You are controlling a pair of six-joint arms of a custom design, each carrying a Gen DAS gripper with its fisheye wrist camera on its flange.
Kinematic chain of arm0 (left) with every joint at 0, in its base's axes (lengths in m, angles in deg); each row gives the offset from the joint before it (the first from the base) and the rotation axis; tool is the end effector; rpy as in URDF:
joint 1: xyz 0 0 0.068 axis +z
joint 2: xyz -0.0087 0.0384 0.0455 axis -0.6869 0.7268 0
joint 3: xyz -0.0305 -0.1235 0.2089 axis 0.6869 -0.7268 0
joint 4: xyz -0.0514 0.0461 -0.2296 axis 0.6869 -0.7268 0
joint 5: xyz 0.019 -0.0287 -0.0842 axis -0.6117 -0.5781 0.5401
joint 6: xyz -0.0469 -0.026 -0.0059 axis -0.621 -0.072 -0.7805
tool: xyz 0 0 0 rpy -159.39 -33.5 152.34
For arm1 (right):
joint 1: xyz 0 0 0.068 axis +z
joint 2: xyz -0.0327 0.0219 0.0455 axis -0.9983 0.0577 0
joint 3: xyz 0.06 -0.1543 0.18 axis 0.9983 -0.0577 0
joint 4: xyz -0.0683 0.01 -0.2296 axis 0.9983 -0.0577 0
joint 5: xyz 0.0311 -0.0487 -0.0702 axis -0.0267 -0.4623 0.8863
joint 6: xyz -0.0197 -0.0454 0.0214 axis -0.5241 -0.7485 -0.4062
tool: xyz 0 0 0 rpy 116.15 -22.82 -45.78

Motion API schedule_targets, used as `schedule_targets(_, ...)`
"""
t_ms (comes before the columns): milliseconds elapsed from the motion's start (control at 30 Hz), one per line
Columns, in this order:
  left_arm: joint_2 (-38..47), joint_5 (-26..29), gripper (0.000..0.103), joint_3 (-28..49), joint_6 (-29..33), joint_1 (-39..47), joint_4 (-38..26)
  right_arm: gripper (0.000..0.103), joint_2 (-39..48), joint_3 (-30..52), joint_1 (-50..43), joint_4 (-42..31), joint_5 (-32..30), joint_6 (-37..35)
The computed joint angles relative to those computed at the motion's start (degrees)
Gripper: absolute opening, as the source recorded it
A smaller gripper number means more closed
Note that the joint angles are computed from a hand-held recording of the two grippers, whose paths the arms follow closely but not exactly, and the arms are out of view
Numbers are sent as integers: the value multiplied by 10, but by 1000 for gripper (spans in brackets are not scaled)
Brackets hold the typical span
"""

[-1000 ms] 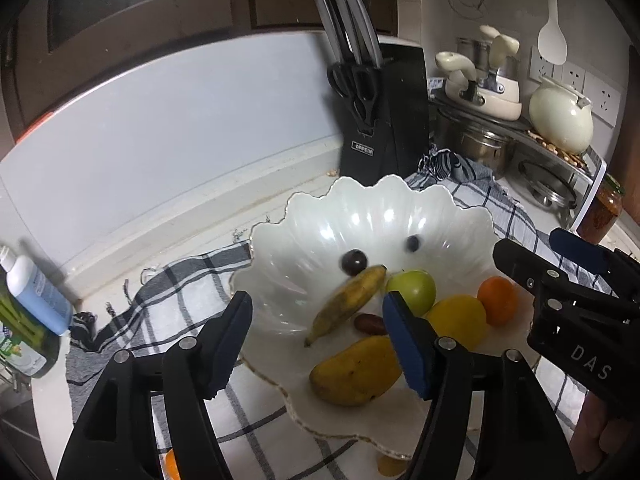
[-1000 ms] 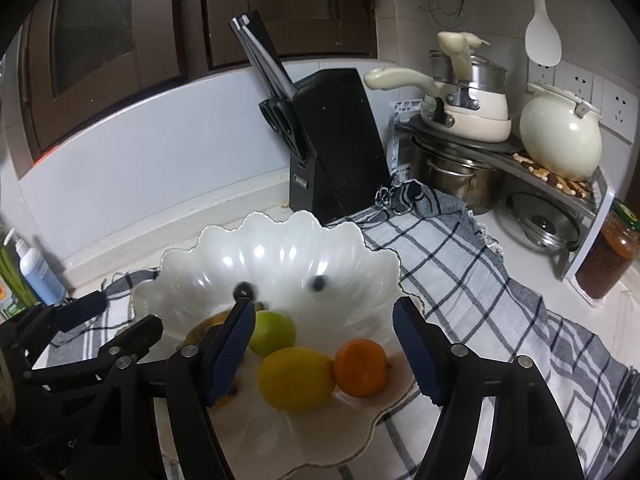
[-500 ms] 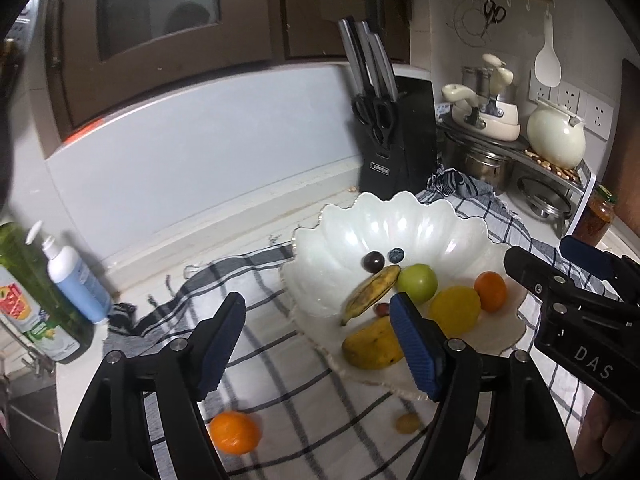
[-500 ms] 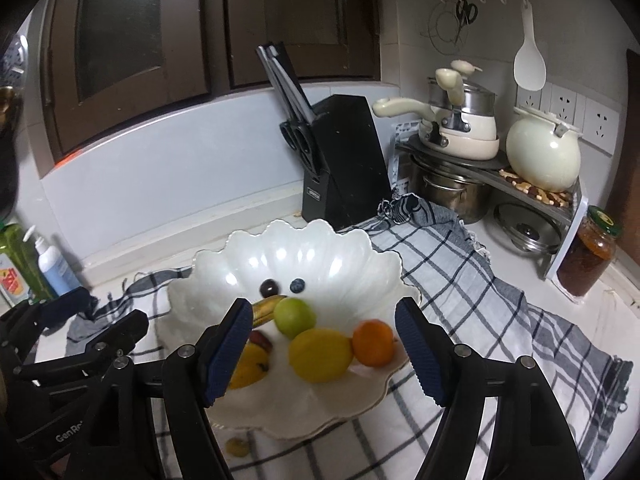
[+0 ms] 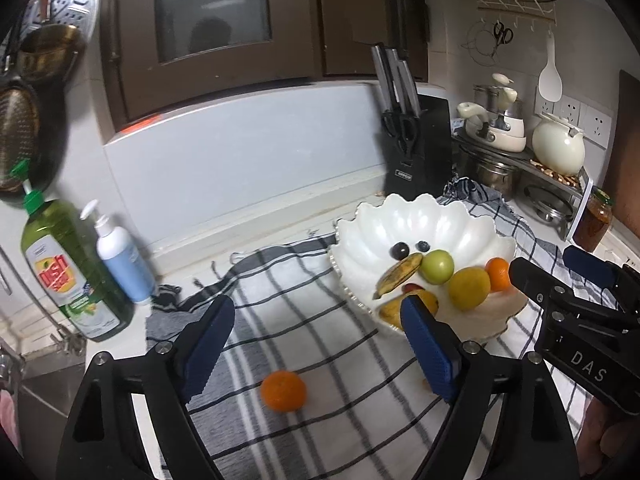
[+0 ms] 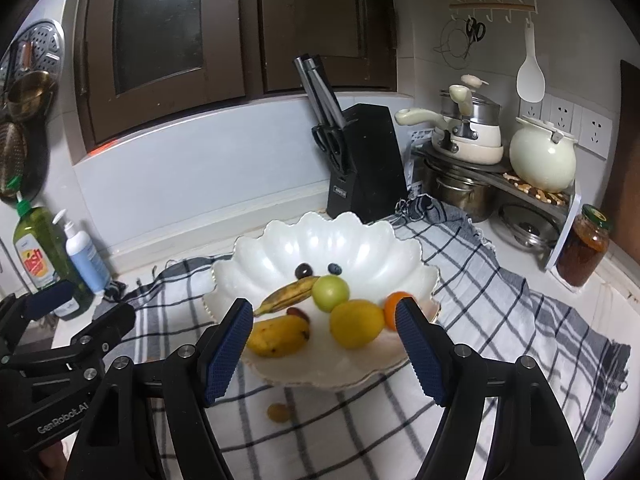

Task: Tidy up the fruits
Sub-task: 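Withdraw both tools toward the small orange and the small brown fruit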

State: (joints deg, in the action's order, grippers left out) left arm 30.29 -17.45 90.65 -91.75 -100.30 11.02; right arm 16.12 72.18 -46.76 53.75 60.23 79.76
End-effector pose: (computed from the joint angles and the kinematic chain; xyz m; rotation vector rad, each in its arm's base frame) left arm 0.1790 -0.2334 0.1501 0.1757 2.2109 0.0073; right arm 0.1623 0.1115 0.1345 0.0602 2.1851 0.0333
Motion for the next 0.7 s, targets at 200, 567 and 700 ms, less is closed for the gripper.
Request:
schedule_targets(200,-32,-18,89,-47,-24,-3,-4,74,32,-2,59,9,36,47)
schedule_targets(567,-6,1,90,-104,-26,17,68,74,144,-11,109,74,54,116)
schedule_targets(700,28,27,90,-125,-23,32,120,74,210,-4,121,103,70,134)
